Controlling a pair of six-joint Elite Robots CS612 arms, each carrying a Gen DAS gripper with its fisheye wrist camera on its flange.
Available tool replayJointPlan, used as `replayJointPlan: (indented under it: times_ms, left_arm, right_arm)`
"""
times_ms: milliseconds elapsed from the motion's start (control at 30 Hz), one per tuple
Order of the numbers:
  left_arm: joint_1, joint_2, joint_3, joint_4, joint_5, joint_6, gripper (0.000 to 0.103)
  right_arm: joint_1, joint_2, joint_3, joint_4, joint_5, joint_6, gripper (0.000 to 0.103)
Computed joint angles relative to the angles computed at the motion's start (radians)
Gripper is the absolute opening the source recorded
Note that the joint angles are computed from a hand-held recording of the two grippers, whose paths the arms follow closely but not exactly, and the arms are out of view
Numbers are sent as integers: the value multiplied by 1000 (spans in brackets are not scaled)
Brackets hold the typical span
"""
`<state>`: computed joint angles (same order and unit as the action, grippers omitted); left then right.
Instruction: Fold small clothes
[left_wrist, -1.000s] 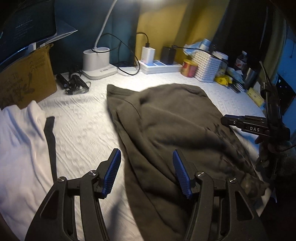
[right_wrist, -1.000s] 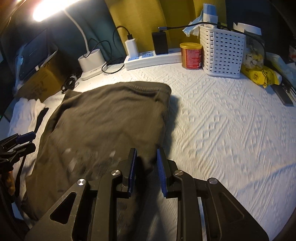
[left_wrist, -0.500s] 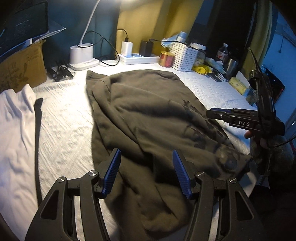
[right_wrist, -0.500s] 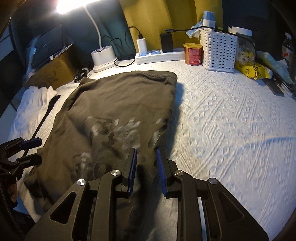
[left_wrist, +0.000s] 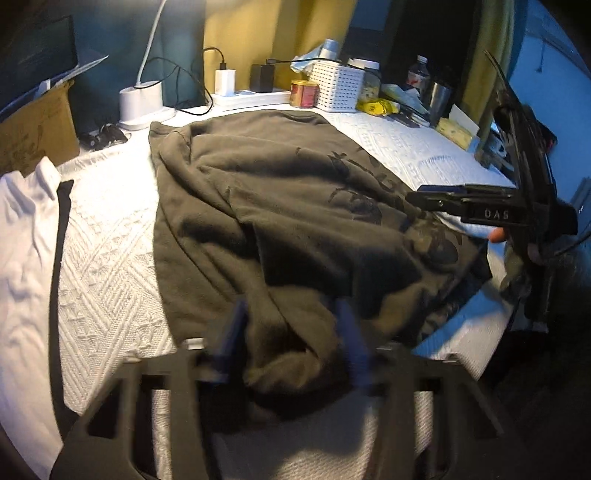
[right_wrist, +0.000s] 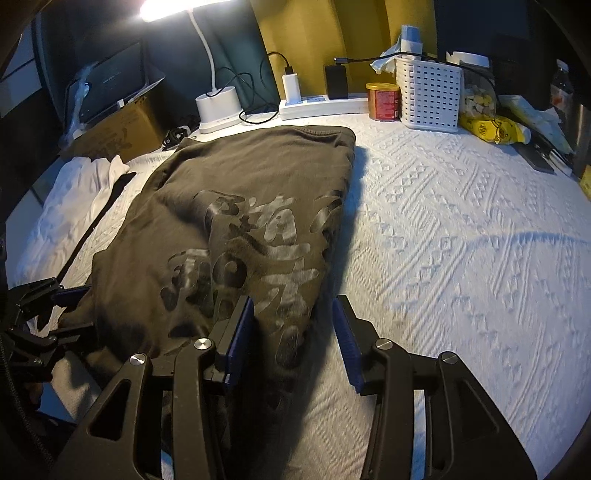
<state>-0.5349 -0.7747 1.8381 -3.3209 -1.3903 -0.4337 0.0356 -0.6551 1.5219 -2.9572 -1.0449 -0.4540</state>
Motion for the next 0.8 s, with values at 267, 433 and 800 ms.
replayJointPlan:
  times_ms: [267,433,800]
  left_arm:
    - [-2,-51,58,-43,54,-1,6]
    - [1,-63,78,-31,54,-14,5]
    - [4,-55,83,-21,26,-55,5]
  right_arm:
    - [-5,-17,33,-11,5,-13,47]
    - [-7,-33,66,16,16,-57,47]
    - [-19,-63,163,-72,9,-64,45]
